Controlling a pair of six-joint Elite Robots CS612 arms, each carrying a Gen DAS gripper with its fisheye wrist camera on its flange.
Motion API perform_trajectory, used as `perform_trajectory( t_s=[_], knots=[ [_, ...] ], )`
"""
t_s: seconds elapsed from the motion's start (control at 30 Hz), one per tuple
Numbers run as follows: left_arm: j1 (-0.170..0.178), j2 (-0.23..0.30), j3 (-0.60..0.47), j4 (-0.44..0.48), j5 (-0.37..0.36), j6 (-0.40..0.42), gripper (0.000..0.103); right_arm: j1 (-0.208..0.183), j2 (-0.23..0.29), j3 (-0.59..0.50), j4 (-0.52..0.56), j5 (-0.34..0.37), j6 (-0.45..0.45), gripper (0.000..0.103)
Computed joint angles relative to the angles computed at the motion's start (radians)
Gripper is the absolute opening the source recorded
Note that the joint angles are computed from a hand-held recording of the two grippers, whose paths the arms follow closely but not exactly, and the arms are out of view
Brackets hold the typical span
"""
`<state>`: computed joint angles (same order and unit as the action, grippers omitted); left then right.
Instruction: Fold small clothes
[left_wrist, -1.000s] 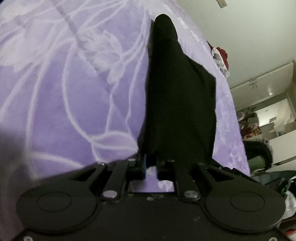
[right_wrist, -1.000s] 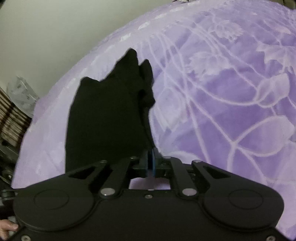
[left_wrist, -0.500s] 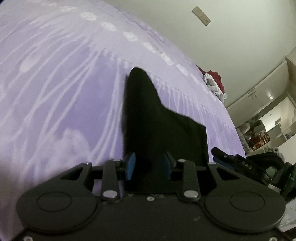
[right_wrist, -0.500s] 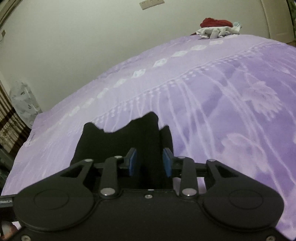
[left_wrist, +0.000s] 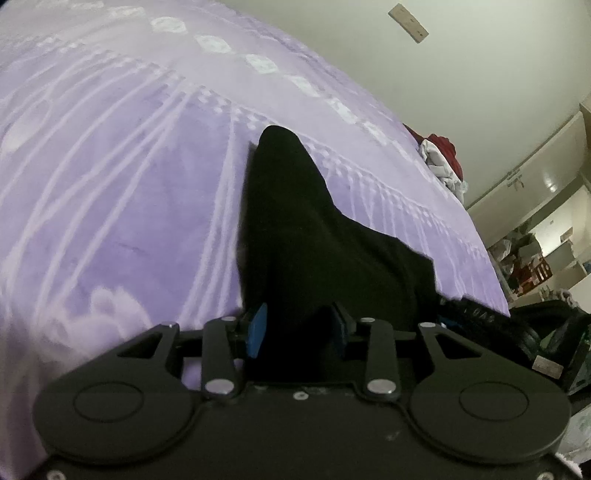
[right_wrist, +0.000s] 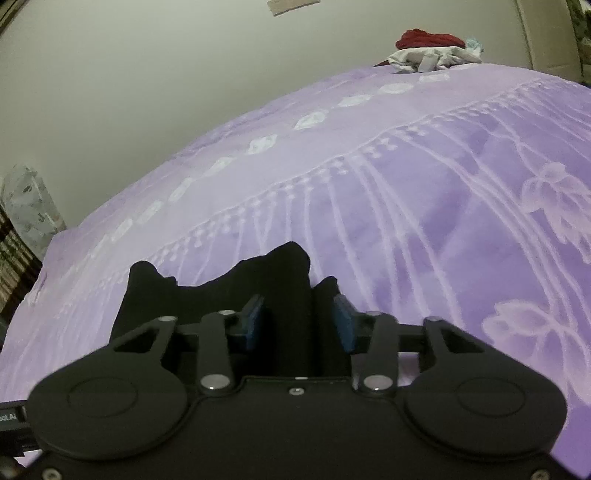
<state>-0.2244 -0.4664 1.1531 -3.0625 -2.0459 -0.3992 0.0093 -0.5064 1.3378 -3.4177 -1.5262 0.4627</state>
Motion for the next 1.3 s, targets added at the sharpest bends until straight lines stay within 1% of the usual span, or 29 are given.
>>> perform_trajectory(
  t_s=[0.03,0.07,0.13,0.17,0.2,0.23,0.27,0.33,0.37,0.4,0.43,0.47,0.53,0.57,0.6,0.63,0.7,0.77,0.83,0.87,0.9,0.97,1.03,1.07,1.1,1.13,1.17,1.23,1.3],
  knots=[
    [0.000,-0.002,0.001,-0.002,0.000,-0.005,0.036,-0.003,0.000,-0.002,0.011,0.022,-0.007,0.000],
    [0.000,-0.004,0.003,-0.005,-0.001,-0.007,0.035,-0.005,0.001,-0.007,0.022,0.040,-0.016,0.000],
    [0.002,-0.006,0.004,-0.032,-0.015,-0.021,0.035,0.002,-0.004,-0.004,0.007,0.014,-0.052,0.000],
    [0.003,-0.005,0.003,-0.049,-0.024,-0.029,0.036,0.006,-0.009,0.004,-0.021,-0.009,-0.049,0.000],
    [0.004,-0.004,0.002,-0.059,-0.028,-0.034,0.037,0.004,-0.016,0.020,-0.070,-0.014,-0.019,0.000],
    [0.003,-0.003,-0.001,-0.053,-0.026,-0.029,0.037,0.001,-0.019,0.029,-0.096,-0.016,0.005,0.000],
    [0.000,-0.005,-0.002,-0.032,-0.009,-0.025,0.037,0.000,-0.023,0.030,-0.083,-0.024,0.014,0.000],
    [-0.003,-0.003,-0.003,-0.003,0.007,-0.024,0.037,-0.001,-0.021,0.012,0.021,-0.048,0.000,0.000],
    [-0.004,-0.004,-0.001,0.001,0.012,-0.020,0.037,-0.003,-0.014,-0.003,0.080,-0.049,-0.010,0.000],
    [-0.005,-0.008,0.006,0.004,0.017,-0.016,0.037,-0.008,-0.006,-0.015,0.123,-0.024,-0.021,0.000],
    [-0.002,-0.013,0.015,0.001,0.010,-0.019,0.037,-0.012,0.000,-0.018,0.128,0.001,-0.030,0.000],
    [0.001,-0.017,0.021,-0.004,0.002,-0.024,0.037,-0.012,0.003,-0.012,0.101,-0.001,-0.028,0.000],
    [0.009,-0.032,0.052,-0.027,-0.015,-0.032,0.037,-0.014,-0.013,0.018,0.057,0.001,0.001,0.019],
    [0.011,-0.039,0.067,-0.031,-0.016,-0.034,0.037,-0.012,-0.029,0.047,0.025,-0.016,0.018,0.033],
    [0.014,-0.047,0.085,-0.034,-0.020,-0.043,0.038,-0.011,-0.041,0.077,-0.022,-0.016,0.022,0.035],
    [0.019,-0.053,0.101,-0.035,-0.041,-0.062,0.038,-0.011,-0.053,0.106,-0.064,-0.005,0.021,0.035],
    [0.026,-0.059,0.128,-0.037,-0.086,-0.102,0.038,-0.010,-0.083,0.174,-0.139,0.038,0.005,0.035],
    [0.028,-0.063,0.144,-0.021,-0.115,-0.126,0.039,-0.003,-0.101,0.221,-0.186,0.087,-0.036,0.035],
    [0.025,-0.073,0.170,-0.025,-0.113,-0.134,0.039,0.007,-0.113,0.246,-0.183,0.115,-0.085,0.035],
    [0.024,-0.079,0.184,-0.028,-0.113,-0.139,0.039,0.012,-0.119,0.251,-0.154,0.120,-0.101,0.034],
    [0.024,-0.085,0.194,-0.028,-0.120,-0.146,0.040,0.012,-0.123,0.261,-0.140,0.127,-0.108,0.031],
    [0.026,-0.097,0.215,-0.017,-0.147,-0.143,0.040,0.013,-0.130,0.281,-0.114,0.132,-0.102,0.029],
    [0.022,-0.113,0.243,-0.007,-0.142,-0.094,0.037,0.014,-0.139,0.299,-0.088,0.116,-0.098,0.028],
    [0.018,-0.121,0.256,0.000,-0.125,-0.060,0.025,0.015,-0.142,0.307,-0.075,0.103,-0.103,0.026],
    [0.013,-0.130,0.270,0.008,-0.102,-0.020,0.008,0.017,-0.146,0.314,-0.063,0.090,-0.113,0.020],
    [0.011,-0.137,0.284,0.015,-0.086,0.012,0.008,0.018,-0.149,0.316,-0.049,0.077,-0.123,0.017],
    [0.012,-0.138,0.295,0.000,-0.086,0.013,0.007,0.020,-0.152,0.321,-0.043,0.062,-0.129,0.014],
    [0.018,-0.139,0.310,-0.028,-0.094,-0.005,0.007,0.024,-0.162,0.340,-0.049,0.048,-0.129,0.014],
    [0.024,-0.144,0.320,-0.040,-0.106,-0.023,0.007,0.030,-0.172,0.350,-0.023,0.006,-0.140,0.015]
  ],
)
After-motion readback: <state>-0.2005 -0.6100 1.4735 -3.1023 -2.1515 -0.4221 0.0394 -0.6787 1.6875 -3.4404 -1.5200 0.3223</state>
